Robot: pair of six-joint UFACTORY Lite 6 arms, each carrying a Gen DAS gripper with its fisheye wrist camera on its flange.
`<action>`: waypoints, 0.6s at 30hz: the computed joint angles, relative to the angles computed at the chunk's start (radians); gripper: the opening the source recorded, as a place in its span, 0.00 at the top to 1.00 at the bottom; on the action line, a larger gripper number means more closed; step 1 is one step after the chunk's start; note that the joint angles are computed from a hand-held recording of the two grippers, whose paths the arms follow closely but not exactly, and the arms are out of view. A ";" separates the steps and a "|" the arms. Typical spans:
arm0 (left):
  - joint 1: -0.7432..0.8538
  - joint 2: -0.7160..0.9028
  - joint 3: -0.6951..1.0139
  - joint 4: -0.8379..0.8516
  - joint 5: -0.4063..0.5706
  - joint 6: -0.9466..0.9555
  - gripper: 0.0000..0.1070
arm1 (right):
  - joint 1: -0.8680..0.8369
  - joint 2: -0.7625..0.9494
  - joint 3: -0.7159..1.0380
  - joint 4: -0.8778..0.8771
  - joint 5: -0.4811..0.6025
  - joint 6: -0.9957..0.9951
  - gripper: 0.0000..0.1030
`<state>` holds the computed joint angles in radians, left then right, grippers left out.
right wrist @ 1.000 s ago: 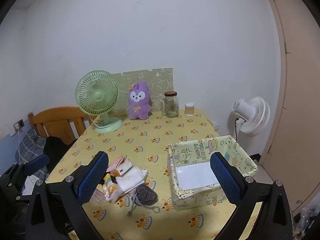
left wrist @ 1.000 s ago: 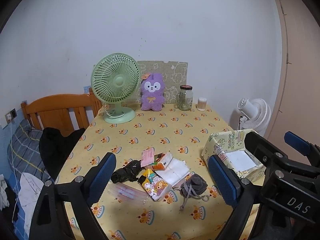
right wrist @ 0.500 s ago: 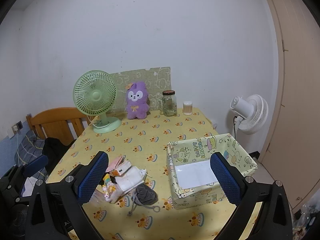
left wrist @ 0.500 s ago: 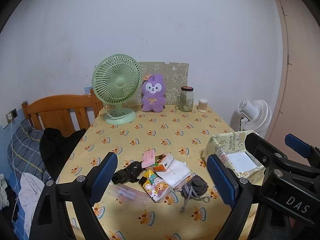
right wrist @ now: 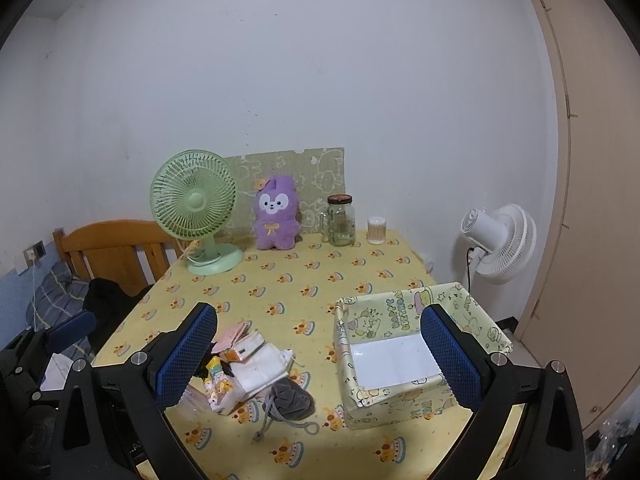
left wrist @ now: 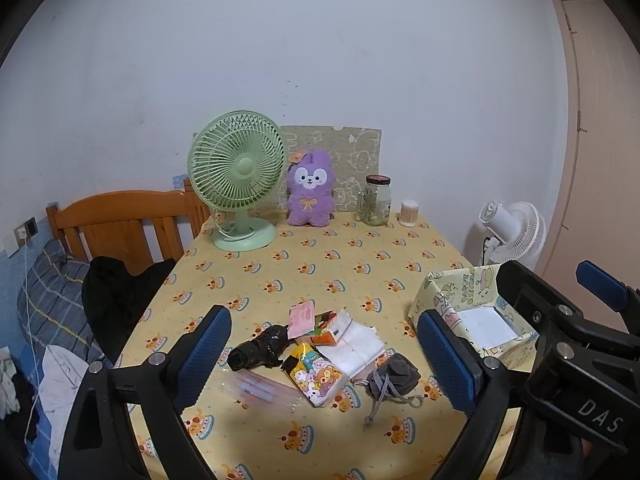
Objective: Organize soft objects
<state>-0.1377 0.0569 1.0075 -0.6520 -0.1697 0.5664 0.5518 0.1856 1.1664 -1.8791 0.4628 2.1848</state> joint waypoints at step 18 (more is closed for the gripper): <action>0.007 -0.009 -0.019 0.009 -0.026 -0.008 0.05 | 0.005 -0.003 -0.008 -0.005 -0.003 0.020 0.00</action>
